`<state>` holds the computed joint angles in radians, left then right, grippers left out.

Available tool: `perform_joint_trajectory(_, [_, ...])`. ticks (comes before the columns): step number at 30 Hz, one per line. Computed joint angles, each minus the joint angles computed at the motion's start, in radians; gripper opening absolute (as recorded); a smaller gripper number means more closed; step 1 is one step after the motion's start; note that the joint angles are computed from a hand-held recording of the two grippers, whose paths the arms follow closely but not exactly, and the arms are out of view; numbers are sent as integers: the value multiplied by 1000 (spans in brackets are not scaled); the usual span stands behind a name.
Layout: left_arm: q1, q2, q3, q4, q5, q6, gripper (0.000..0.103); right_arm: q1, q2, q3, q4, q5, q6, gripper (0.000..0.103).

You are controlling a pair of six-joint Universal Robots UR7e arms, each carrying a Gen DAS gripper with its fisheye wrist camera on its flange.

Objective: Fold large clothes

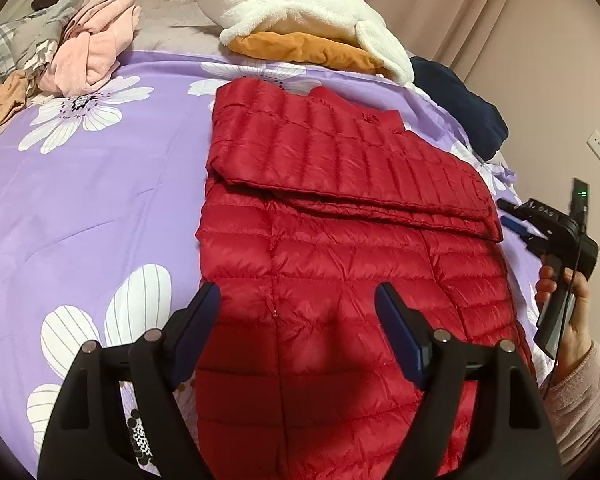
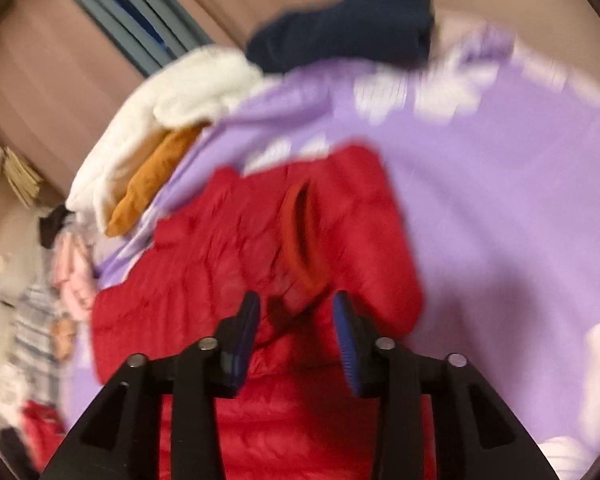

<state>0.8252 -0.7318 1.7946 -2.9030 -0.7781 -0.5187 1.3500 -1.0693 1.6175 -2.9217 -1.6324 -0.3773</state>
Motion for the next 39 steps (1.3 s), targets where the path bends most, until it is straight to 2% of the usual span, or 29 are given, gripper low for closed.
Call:
perform_joint_trajectory(3, [-1, 2, 0, -4, -8, -5, 80, 9, -2, 13, -8, 81, -111, 39])
perform_joint_trajectory(6, [-3, 11, -8, 5, -16, -8, 80, 32, 34, -15, 28, 65, -192, 39])
perform_joint_trajectory(9, [-7, 18, -14, 23, -20, -12, 80, 59, 131, -125, 170, -122, -178, 39])
perform_joint_trajectory(11, [-9, 15, -11, 33, -21, -23, 80, 53, 145, -140, 197, -139, -164, 39])
perform_joint_trajectory(16, [-18, -26, 42, 45, -5, -77, 80, 28, 38, -71, 243, -42, -139, 39])
perform_joint_trajectory(20, [-30, -65, 100, 64, 19, -147, 80, -28, -89, 33, 260, 32, -152, 55])
perform_joint_trajectory(22, [-30, -93, 143, 59, 8, -194, 81, -58, -139, 79, 269, 44, -156, 58])
perform_joint_trajectory(27, [-15, -148, 248, -15, -69, -304, 82, -134, -232, 154, 312, 39, -151, 58])
perform_joint_trajectory(32, [5, -150, 325, -158, -184, -358, 82, -216, -286, 188, 427, 112, -126, 58])
perform_joint_trajectory(39, [-12, -140, 382, -296, -232, -386, 86, -256, -319, 215, 559, 216, -146, 58])
